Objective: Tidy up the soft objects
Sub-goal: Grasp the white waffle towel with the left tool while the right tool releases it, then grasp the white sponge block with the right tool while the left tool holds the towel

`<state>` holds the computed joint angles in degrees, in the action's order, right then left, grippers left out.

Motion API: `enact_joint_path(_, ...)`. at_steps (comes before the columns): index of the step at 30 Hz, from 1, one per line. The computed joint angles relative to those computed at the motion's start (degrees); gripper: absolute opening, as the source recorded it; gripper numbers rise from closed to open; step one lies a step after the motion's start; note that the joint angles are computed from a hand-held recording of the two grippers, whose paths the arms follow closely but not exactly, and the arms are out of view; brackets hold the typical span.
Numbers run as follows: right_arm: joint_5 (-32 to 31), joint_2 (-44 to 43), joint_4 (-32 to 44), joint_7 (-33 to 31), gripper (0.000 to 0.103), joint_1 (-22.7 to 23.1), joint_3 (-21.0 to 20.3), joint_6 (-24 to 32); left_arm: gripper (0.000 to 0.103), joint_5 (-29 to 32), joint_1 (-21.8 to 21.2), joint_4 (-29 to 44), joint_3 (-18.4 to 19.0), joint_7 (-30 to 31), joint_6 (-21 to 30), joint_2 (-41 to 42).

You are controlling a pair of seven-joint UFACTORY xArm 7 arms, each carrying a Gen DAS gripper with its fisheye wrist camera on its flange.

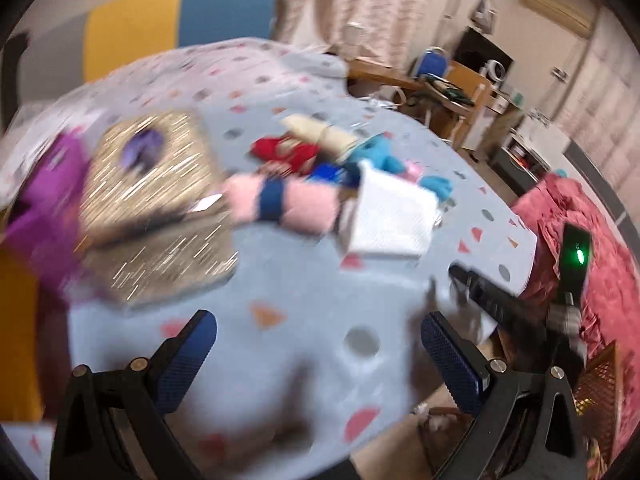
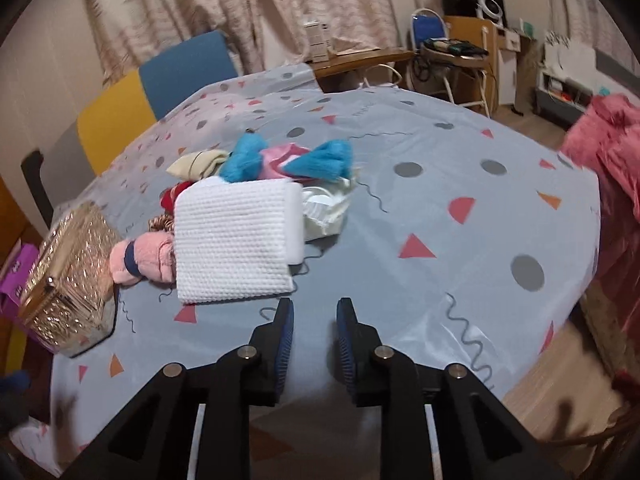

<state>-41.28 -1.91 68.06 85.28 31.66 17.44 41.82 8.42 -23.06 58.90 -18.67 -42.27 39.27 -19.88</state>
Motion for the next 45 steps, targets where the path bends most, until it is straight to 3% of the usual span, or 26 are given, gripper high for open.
enact_joint_path(4,0.9,-2.1,-2.8,1.0,0.028,-0.4,0.3,0.0,0.103,6.5,1.2,6.5,-1.3,-0.3,-5.1,9.4)
enact_joint_path(7,1.4,-3.5,-4.5,1.8,0.029,-1.0,0.7,-0.3,0.103,13.7,0.5,12.3,-0.8,-3.3,-5.0,16.3)
enact_joint_path(13,2.8,-5.2,-6.7,1.8,0.029,-2.7,1.4,-2.8,0.103,23.4,-4.1,22.5,3.5,-5.0,-5.8,27.7)
enact_joint_path(15,2.8,-5.3,-6.7,1.3,0.029,-3.2,1.7,-3.0,0.103,25.6,-6.2,25.7,5.1,-4.7,-3.4,30.8)
enact_joint_path(18,2.8,-5.4,-6.7,1.1,0.03,-3.7,1.8,-2.8,0.101,22.2,-7.5,27.3,6.3,-0.8,-3.1,33.2)
enact_joint_path(20,2.8,-5.6,-6.8,1.1,0.03,-4.1,1.9,-2.8,0.081,19.8,-8.4,27.3,7.4,-0.9,-2.8,33.5)
enact_joint_path(22,2.7,-5.8,-7.1,1.6,0.03,-4.4,1.9,-3.3,0.045,14.6,-8.1,27.0,7.4,1.9,-2.8,33.6)
enact_joint_path(24,2.2,-5.8,-7.3,2.0,0.03,-4.7,2.1,-3.5,0.031,10.9,-8.2,27.5,7.5,4.1,-0.1,33.9)
enact_joint_path(28,2.7,-5.3,-7.1,1.3,0.03,-5.0,1.7,-4.5,0.01,5.9,-7.5,22.2,7.4,7.2,-1.7,30.2)
enact_joint_path(34,3.6,-3.5,-5.3,-0.9,0.03,-5.4,0.7,-6.3,0.008,3.4,-6.4,9.6,6.2,5.2,-6.2,20.4)
enact_joint_path(37,5.7,-1.0,-2.7,-4.3,0.043,-5.2,-0.4,-6.5,0.008,2.6,-5.5,3.8,5.2,3.9,-8.3,15.3)
enact_joint_path(40,6.5,2.1,1.1,-7.8,0.045,-4.6,-1.6,-5.1,0.008,4.6,-4.4,-0.1,3.6,2.2,-8.9,11.6)
enact_joint_path(43,7.7,5.8,5.6,-12.0,0.067,-3.9,-3.2,-4.8,0.009,2.5,-4.0,-3.4,3.1,2.1,-9.4,8.9)
enact_joint_path(45,8.5,8.1,8.4,-14.6,0.07,-3.4,-4.4,-5.6,0.009,0.6,-3.8,-5.1,3.0,2.3,-9.8,7.1)
